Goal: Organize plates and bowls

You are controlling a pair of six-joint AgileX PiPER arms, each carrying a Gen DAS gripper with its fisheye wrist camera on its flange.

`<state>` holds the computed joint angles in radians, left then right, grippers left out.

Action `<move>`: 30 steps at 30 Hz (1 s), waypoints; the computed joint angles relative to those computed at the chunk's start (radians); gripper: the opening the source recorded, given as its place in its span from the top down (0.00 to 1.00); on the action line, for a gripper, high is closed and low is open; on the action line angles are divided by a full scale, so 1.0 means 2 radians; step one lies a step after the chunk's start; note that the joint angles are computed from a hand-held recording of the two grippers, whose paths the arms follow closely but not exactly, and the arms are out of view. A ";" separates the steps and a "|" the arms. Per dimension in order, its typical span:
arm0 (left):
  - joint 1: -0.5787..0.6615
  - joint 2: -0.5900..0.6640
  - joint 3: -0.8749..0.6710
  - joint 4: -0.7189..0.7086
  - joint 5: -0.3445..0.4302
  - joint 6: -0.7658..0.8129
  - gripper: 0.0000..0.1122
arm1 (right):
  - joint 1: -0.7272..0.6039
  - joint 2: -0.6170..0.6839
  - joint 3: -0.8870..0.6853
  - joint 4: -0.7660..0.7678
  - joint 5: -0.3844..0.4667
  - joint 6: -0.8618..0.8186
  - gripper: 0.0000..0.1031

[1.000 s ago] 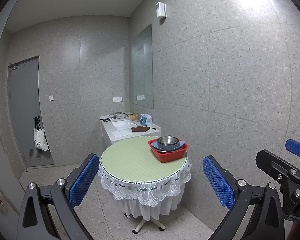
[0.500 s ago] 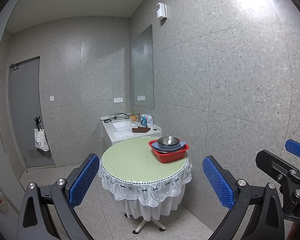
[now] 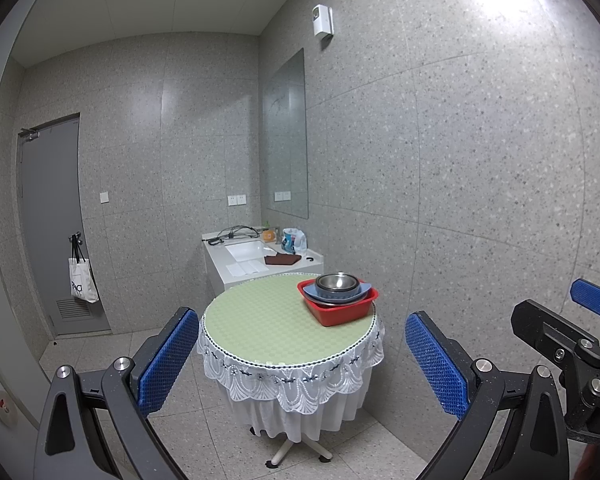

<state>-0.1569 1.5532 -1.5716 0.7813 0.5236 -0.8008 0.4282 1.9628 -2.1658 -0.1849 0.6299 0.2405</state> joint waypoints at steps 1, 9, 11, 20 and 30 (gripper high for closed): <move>0.000 0.000 0.000 0.001 0.000 -0.001 0.09 | 0.000 0.001 -0.002 0.000 0.000 0.000 0.00; 0.001 0.004 -0.004 -0.001 0.000 0.002 0.09 | 0.000 0.014 -0.020 0.005 0.007 -0.004 0.00; 0.001 0.004 -0.004 0.000 0.000 0.001 0.09 | -0.001 0.020 -0.030 0.008 0.010 -0.007 0.00; 0.009 0.025 -0.024 -0.012 -0.003 0.011 0.09 | 0.002 0.033 -0.050 0.007 0.017 -0.009 0.00; 0.033 0.052 -0.053 -0.058 -0.017 0.057 0.09 | 0.007 0.071 -0.111 0.001 0.044 -0.005 0.00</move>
